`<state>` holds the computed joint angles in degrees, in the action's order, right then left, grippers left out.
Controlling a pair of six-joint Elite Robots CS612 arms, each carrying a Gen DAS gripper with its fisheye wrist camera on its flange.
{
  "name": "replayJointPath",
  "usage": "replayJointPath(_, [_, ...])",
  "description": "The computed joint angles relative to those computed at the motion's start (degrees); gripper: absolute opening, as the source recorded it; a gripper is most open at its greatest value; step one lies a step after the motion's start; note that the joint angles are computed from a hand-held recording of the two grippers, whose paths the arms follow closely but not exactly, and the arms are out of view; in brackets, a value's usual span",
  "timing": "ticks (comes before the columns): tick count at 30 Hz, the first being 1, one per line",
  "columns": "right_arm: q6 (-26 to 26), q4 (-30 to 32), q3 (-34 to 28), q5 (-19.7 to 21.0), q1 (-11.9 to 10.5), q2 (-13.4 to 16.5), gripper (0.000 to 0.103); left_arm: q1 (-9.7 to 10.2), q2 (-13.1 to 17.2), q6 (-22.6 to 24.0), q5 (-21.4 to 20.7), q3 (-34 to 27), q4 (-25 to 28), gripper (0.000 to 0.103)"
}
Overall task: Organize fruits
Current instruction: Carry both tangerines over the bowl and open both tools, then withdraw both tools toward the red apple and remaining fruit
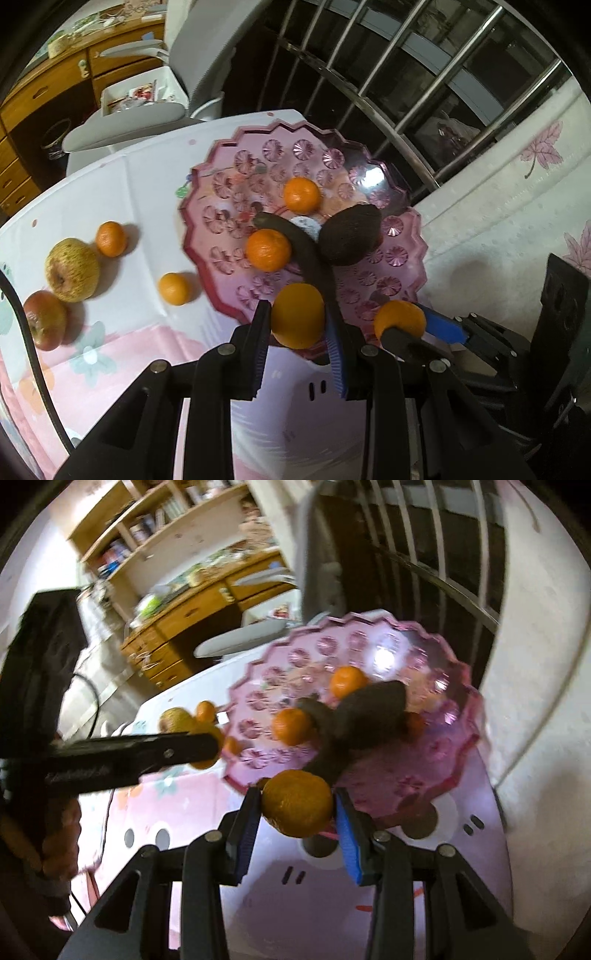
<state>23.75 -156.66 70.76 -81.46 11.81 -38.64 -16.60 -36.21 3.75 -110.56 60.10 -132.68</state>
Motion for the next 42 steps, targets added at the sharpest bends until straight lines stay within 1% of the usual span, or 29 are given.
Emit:
replayJointPath(4, [2.8, 3.3, -0.6, -0.8, -0.4, -0.1, 0.041, -0.35, 0.6, 0.2, 0.0, -1.1, 1.8, 0.031])
replayJointPath(7, [3.4, 4.4, -0.9, -1.7, -0.4, -0.2, 0.047, -0.41, 0.6, 0.3, 0.7, -1.3, 2.6, 0.034])
replayJointPath(9, [3.5, 4.5, -1.2, -2.4, -0.3, -0.2, 0.054, -0.21, 0.5, -0.4, 1.1, -1.3, 3.0, 0.048])
replayJointPath(10, [3.7, 5.0, -1.5, -2.8, -0.2, -0.1, 0.055, -0.11, 0.4, -0.8, 1.7, -1.1, 3.0, 0.051])
replayJointPath(12, [4.3, 5.7, -2.1, -2.9, -0.1, 0.0, 0.058, 0.20, 0.1, -1.1, 2.3, -0.8, 2.4, 0.052])
replayJointPath(14, [5.2, 6.8, -2.9, -2.6, 0.0, 0.3, 0.060, 0.67, -0.1, -1.7, 3.2, -0.5, 2.0, 0.056])
replayJointPath(16, [6.3, 8.2, -4.0, -2.4, 0.3, 0.7, 0.061, 1.12, -0.3, -2.1, 3.9, -0.3, 1.8, 0.056])
replayJointPath(20, [9.2, 11.5, -6.1, -2.0, 1.0, 1.3, 0.061, 2.40, -0.6, -3.1, 5.3, 0.2, 2.0, 0.056])
replayJointPath(22, [11.0, 12.7, -7.1, -1.6, 1.3, 1.5, 0.061, 3.16, -0.9, -3.4, 5.9, 0.4, 2.2, 0.058])
replayJointPath(24, [12.7, 14.7, -8.4, -1.2, 1.7, 1.9, 0.061, 3.93, -1.1, -3.6, 6.7, 0.8, 2.3, 0.064])
replayJointPath(28, [16.8, 17.5, -11.0, -0.4, 2.6, 2.8, 0.061, 5.56, -1.6, -3.5, 8.0, 1.5, 3.0, 0.065])
replayJointPath(30, [18.6, 18.2, -12.2, 0.0, 3.1, 3.3, 0.061, 6.49, -1.9, -3.8, 8.2, 2.0, 2.9, 0.070])
replayJointPath(32, [20.5, 18.4, -13.3, 0.2, 3.6, 3.9, 0.061, 7.36, -1.9, -3.9, 8.6, 2.3, 2.9, 0.073])
replayJointPath(34, [22.1, 19.4, -14.9, 0.2, 4.3, 4.7, 0.061, 8.20, -1.9, -3.7, 9.0, 2.5, 2.8, 0.075])
replayJointPath(36, [23.7, 20.7, -16.8, 0.1, 4.9, 5.7, 0.061, 9.03, -1.7, -3.6, 9.1, 2.3, 2.8, 0.083])
replayJointPath(39, [26.2, 22.9, -20.0, 0.0, 5.7, 7.4, 0.061, 10.02, -0.9, -3.3, 9.2, 1.4, 3.7, 0.085])
replayJointPath(42, [29.2, 25.3, -23.4, -1.1, 6.4, 9.2, 0.061, 10.82, 0.1, -3.2, 9.5, 0.2, 4.4, 0.085])
